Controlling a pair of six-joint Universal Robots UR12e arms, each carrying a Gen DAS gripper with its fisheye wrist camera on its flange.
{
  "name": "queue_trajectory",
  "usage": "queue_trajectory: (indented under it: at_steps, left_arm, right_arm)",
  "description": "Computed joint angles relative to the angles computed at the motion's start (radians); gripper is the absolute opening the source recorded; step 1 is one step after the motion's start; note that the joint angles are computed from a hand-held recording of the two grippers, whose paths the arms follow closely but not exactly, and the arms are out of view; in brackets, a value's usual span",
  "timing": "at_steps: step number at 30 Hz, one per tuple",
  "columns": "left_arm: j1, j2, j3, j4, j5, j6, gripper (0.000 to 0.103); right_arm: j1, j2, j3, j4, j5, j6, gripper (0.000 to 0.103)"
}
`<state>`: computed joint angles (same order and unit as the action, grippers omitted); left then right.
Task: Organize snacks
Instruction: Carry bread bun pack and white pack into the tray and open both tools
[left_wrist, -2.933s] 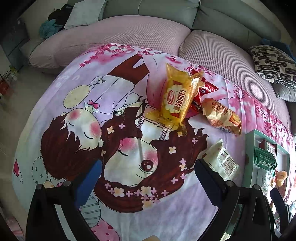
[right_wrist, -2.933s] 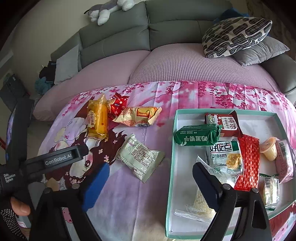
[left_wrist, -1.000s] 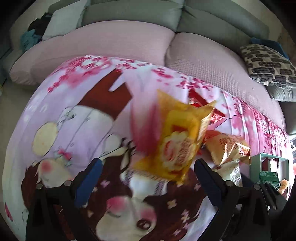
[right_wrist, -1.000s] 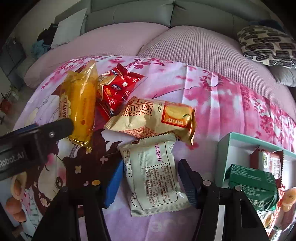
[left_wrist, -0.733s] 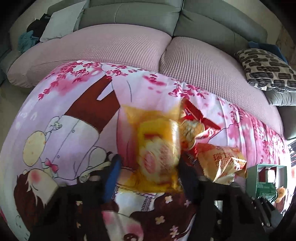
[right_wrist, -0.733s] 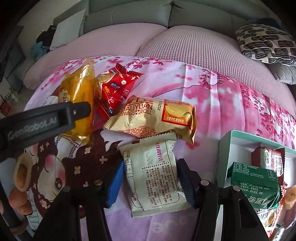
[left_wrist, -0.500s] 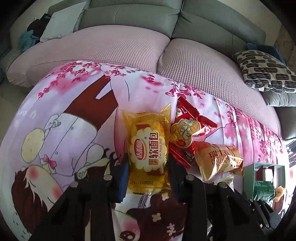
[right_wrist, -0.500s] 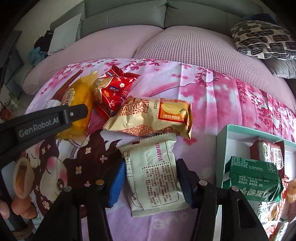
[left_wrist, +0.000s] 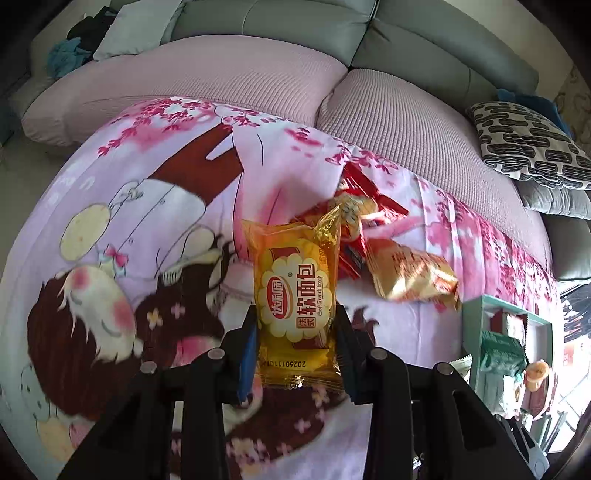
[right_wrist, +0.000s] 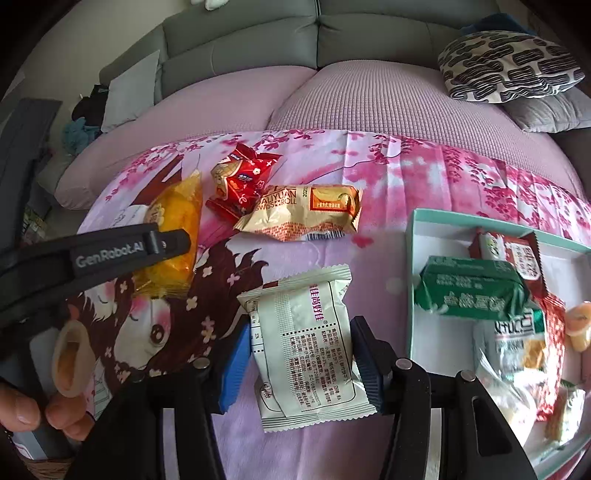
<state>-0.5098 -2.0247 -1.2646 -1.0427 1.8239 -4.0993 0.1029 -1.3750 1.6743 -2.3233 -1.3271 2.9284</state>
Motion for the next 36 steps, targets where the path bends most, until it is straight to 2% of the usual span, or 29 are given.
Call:
queue_trajectory:
  at_steps: [7,11,17,24,30,36]
  left_arm:
    - [-0.041,0.015,0.006,-0.024,0.05,-0.032,0.039]
    - [-0.06,0.007,0.019,-0.015,0.042,-0.04,0.039]
    - [-0.089,-0.031,0.09,-0.007,0.074,0.019,0.039]
    - [-0.106,-0.066,0.139,0.032,0.044,0.076,0.039]
    - [-0.122,-0.109,0.197,-0.008,0.021,0.128,0.039]
    - [-0.139,-0.154,0.255,-0.056,-0.009,0.187,0.039]
  right_arm:
    - [-0.029,-0.07,0.054,-0.012,0.032,0.015,0.056]
    - [-0.053,-0.105,0.082,-0.03,0.049,0.032,0.056]
    - [-0.094,-0.13,0.1,-0.057,0.062,0.069,0.056]
    - [-0.137,-0.14,0.107,-0.104,0.086,0.109,0.056]
    - [-0.184,-0.142,0.106,-0.136,0.034,0.189,0.056]
    - [-0.227,-0.134,0.102,-0.125,0.013,0.247,0.056]
